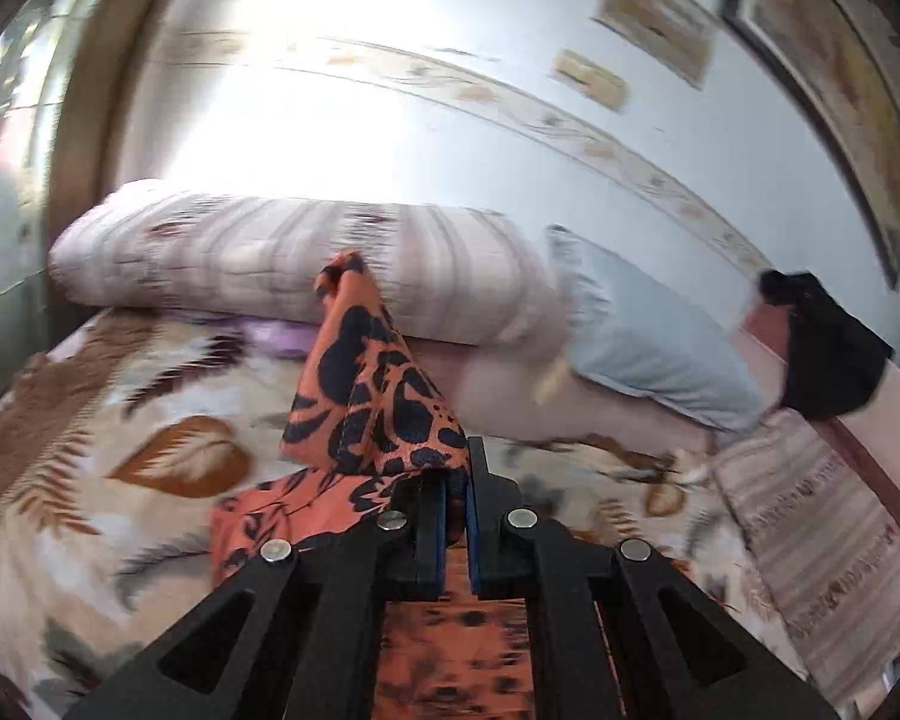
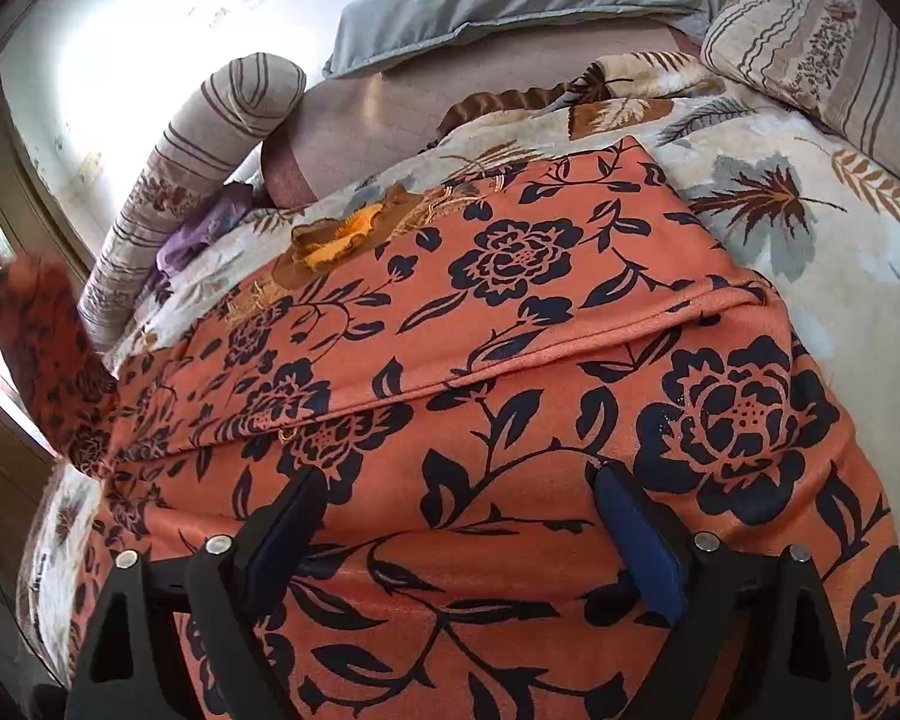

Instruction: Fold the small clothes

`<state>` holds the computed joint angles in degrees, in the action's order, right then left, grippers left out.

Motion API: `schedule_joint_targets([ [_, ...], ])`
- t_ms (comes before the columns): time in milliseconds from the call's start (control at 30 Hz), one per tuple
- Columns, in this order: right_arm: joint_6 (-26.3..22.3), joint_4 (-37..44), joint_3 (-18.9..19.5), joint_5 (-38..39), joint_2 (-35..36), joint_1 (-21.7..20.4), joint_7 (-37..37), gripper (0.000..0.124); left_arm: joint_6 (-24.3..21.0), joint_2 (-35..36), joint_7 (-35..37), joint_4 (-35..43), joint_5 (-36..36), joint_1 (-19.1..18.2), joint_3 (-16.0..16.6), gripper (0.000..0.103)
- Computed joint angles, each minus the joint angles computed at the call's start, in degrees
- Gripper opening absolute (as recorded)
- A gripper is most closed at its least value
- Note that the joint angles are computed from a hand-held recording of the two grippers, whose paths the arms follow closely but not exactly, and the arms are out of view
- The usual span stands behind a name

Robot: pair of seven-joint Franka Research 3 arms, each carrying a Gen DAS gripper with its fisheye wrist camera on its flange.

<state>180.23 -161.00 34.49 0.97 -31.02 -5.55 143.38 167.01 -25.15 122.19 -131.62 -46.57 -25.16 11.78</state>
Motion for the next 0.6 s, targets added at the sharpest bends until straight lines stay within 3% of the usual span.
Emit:
schedule_joint_targets([
  [100,2.78,-1.12,-1.65,1.29,0.33,1.54,-0.25,0.093,-1.64,3.6,-2.25,2.33,-1.82,-4.5,-5.44,0.007],
  [133,3.6,-1.43,-2.09,1.93,0.47,2.04,-0.56,0.093,-2.8,5.74,-3.47,3.17,-0.79,-4.61,-7.69,0.014],
  [167,4.58,-1.8,-2.66,2.69,0.65,2.67,-0.98,0.093,-6.42,8.36,-5.45,4.79,2.76,-3.39,-10.13,0.042],
  [233,7.02,-2.76,-4.37,4.62,1.06,4.55,-1.94,0.092,-11.98,11.98,-11.98,5.36,11.47,0.54,-15.07,0.067],
  [300,9.52,-3.85,-6.43,6.55,1.2,6.81,-2.75,0.092,-13.97,12.71,-15.39,3.17,15.69,3.54,-17.23,0.067],
  [367,8.81,-4.47,-8.37,8.59,0.01,9.02,-3.2,0.092,-11.6,10.46,-18.82,-1.32,18.21,6.35,-17.8,0.067],
  [467,8.87,-6.08,-15.11,12.33,-3.46,15.51,-3.89,0.092,-7.88,7.01,-22.86,-6.8,21.28,10.07,-15.89,0.067],
  [533,10.05,-6.42,-17.21,14.65,-5.72,16.11,-2.96,0.092,-5.77,6.21,-26.62,-9.09,25.42,13.43,-14.83,0.068],
  [600,10.97,-4.84,-24.86,16.6,-4.41,21.13,-5.14,0.092,-6.1,5.92,-27.49,-10.58,26.0,14.46,-11.9,0.068],
])
